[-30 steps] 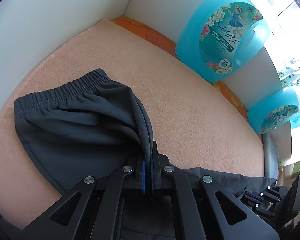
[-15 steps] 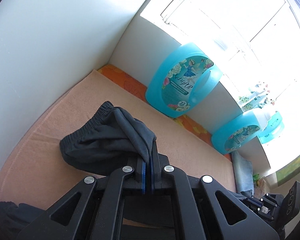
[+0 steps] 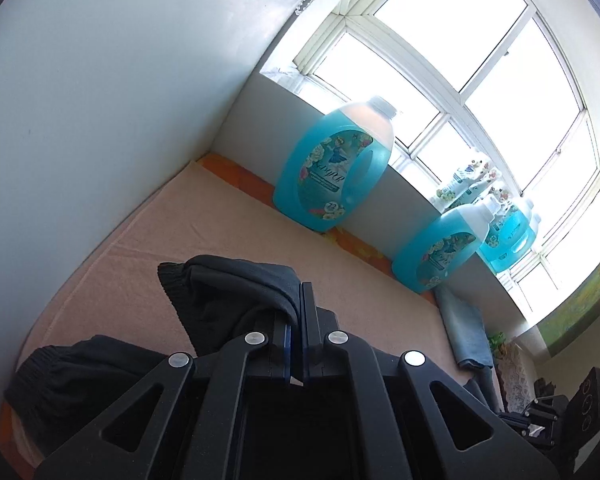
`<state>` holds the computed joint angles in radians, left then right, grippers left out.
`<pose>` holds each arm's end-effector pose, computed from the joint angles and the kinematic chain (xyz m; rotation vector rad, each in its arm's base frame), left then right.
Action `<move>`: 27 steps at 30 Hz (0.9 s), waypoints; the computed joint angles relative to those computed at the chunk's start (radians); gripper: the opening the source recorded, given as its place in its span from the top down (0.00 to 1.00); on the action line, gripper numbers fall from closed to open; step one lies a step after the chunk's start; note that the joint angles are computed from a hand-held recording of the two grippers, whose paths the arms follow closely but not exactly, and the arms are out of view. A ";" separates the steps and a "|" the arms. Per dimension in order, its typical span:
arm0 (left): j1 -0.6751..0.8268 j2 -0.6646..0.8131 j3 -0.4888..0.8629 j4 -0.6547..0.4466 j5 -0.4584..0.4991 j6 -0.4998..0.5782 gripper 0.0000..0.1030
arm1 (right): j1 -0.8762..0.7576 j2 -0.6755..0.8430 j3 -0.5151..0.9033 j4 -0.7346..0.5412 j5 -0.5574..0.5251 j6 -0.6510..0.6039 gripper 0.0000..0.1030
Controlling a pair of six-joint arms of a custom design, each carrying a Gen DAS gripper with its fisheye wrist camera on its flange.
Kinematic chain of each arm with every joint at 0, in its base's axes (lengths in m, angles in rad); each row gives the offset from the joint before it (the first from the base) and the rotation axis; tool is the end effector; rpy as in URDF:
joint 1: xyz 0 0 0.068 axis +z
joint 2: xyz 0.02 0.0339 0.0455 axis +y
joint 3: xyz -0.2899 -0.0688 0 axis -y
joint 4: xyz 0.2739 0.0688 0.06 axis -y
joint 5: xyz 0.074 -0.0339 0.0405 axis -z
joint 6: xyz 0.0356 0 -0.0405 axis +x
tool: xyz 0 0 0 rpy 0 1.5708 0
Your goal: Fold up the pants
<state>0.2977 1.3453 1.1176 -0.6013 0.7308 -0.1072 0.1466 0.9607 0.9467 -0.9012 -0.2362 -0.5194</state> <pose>0.2971 0.0663 0.3186 -0.1236 2.2560 -0.7684 0.1915 0.0367 0.3212 -0.8954 2.2861 0.1314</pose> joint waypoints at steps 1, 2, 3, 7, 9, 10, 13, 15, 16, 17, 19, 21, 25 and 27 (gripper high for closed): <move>0.025 -0.032 -0.027 -0.008 0.019 0.020 0.98 | 0.015 -0.032 -0.019 -0.018 -0.001 0.016 0.97; 0.050 -0.068 -0.059 -0.017 0.036 0.043 0.98 | 0.027 -0.058 -0.038 -0.036 -0.007 0.034 0.97; 0.078 -0.103 -0.095 -0.029 0.060 0.069 0.98 | 0.045 -0.084 -0.059 -0.053 -0.006 0.049 0.97; 0.210 -0.218 -0.256 -0.101 0.136 0.201 0.98 | 0.131 -0.184 -0.165 -0.090 0.016 0.117 0.97; 0.283 -0.261 -0.342 -0.139 0.152 0.285 0.98 | 0.182 -0.223 -0.228 -0.100 0.034 0.160 0.97; 0.318 -0.263 -0.374 -0.174 0.163 0.339 0.98 | 0.213 -0.244 -0.260 -0.104 0.052 0.180 0.97; 0.402 -0.234 -0.444 -0.252 0.164 0.487 0.98 | 0.251 -0.265 -0.342 -0.107 0.066 0.226 0.97; 0.423 -0.208 -0.475 -0.260 0.150 0.532 0.97 | 0.292 -0.271 -0.380 -0.092 0.102 0.256 0.97; 0.432 -0.202 -0.482 -0.275 0.148 0.559 0.97 | 0.317 -0.276 -0.394 -0.086 0.127 0.268 0.97; 0.435 -0.210 -0.491 -0.273 0.137 0.563 0.94 | 0.337 -0.280 -0.401 -0.082 0.142 0.279 0.97; 0.444 -0.237 -0.493 -0.272 0.123 0.567 0.88 | 0.335 -0.280 -0.405 -0.082 0.139 0.280 0.97; 0.454 -0.247 -0.475 -0.277 0.126 0.571 0.76 | 0.303 -0.276 -0.400 -0.085 0.121 0.259 0.97; 0.507 -0.240 -0.430 -0.255 0.132 0.557 0.65 | 0.273 -0.283 -0.409 -0.083 0.099 0.252 0.97; 0.512 -0.213 -0.406 -0.217 0.116 0.521 0.56 | 0.281 -0.282 -0.413 -0.077 0.103 0.259 0.97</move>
<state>0.8096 1.1323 0.7114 -0.8185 0.8466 0.4139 0.4274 0.6785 0.5340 -0.9779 -0.1336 -0.2601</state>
